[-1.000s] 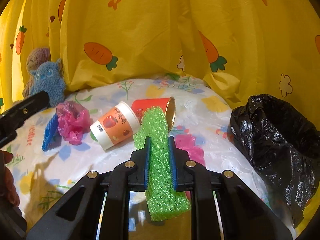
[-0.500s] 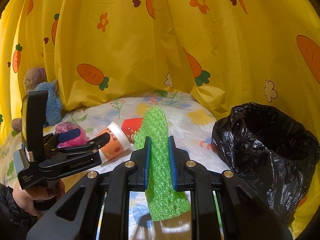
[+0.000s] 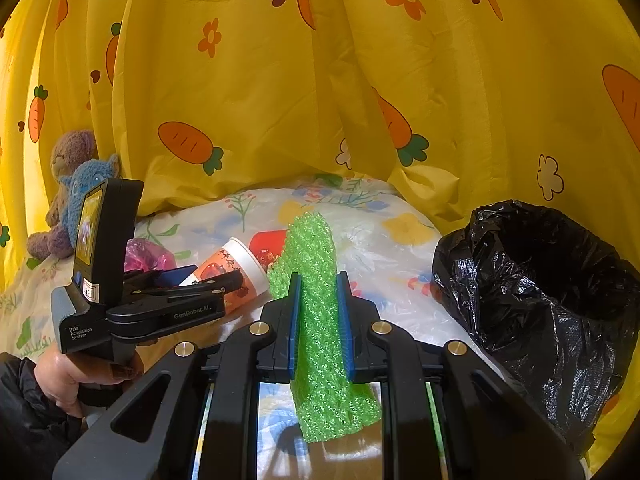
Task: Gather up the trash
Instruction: 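Grasp the green foam net with the right tool while the left tool grasps the white cup, then carry the foam net and white cup over the bin and release both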
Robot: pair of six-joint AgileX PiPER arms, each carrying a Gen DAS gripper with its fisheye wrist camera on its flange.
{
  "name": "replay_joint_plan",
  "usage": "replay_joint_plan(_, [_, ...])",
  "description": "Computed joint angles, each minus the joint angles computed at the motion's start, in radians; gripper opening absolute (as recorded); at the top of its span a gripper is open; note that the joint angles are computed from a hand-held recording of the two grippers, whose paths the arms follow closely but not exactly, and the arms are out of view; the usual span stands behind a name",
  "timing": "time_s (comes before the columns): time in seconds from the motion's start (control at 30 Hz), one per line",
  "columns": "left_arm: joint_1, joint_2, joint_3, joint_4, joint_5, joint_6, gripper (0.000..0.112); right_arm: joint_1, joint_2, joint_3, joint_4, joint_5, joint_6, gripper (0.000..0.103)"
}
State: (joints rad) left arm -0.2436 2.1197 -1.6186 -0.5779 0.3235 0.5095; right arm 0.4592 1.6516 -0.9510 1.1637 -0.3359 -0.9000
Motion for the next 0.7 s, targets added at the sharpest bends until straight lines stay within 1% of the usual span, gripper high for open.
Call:
replay_joint_plan(0.17, [-0.008,-0.008,0.011,0.011,-0.011,0.003,0.055,0.000,0.000,-0.002,0.012,0.003,-0.017,0.018])
replay_joint_plan(0.37, [-0.009,-0.014,0.019,0.012,-0.025,-0.001,0.052,0.008,-0.002,-0.002,0.036,-0.009,-0.037,0.018])
replay_joint_plan(0.53, [-0.004,-0.041,0.066,-0.064,-0.061,0.059,0.052,0.007,-0.009,0.009,0.018,-0.021,-0.021,0.018])
replay_joint_plan(0.7, [-0.012,-0.095,0.128,-0.193,-0.103,0.192,0.052,0.011,-0.020,0.019,0.030,-0.041,-0.022,0.018])
